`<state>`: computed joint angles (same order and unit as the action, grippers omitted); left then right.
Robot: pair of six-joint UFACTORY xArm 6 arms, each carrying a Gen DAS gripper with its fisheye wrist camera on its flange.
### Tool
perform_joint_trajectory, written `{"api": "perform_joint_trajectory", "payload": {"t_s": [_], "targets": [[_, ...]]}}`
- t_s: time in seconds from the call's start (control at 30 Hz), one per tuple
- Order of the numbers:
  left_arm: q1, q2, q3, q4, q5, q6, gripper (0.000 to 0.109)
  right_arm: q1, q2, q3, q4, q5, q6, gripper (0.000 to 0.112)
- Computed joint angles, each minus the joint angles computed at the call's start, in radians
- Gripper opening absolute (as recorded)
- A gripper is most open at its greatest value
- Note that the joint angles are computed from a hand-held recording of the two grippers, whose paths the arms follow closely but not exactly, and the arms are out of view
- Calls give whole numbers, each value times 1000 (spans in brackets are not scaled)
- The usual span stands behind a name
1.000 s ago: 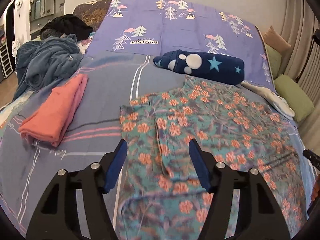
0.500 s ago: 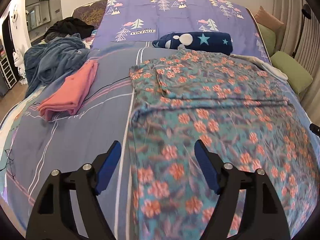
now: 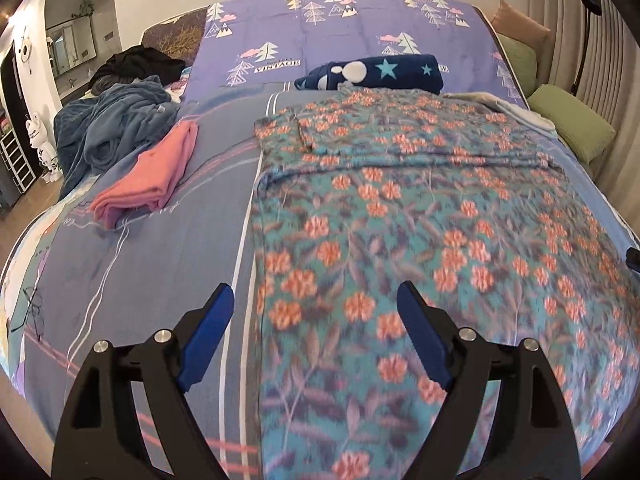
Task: Fold small clothes
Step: 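Move the left gripper to the end of the folded shirt strip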
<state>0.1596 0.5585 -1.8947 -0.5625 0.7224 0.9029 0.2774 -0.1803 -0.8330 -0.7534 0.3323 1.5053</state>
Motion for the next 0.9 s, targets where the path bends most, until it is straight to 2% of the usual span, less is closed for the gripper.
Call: {"api": "perform_joint_trajectory", "payload": {"t_s": [0.43, 0.57, 0.67, 0.8, 0.9], "targets": [[48, -112, 195, -17, -30, 39, 84, 53, -95, 92, -25, -2, 46, 64], [69, -135, 230, -34, -12, 50, 84, 70, -125, 126, -47, -23, 84, 64], [102, -148, 234, -80, 63, 74, 89, 74, -160, 165, -54, -53, 110, 64], [164, -168, 258, -160, 172, 136, 90, 81, -208, 221, -29, -103, 108, 64], [224, -171, 253, -231, 308, 187, 89, 93, -232, 247, -22, -117, 106, 64]]}}
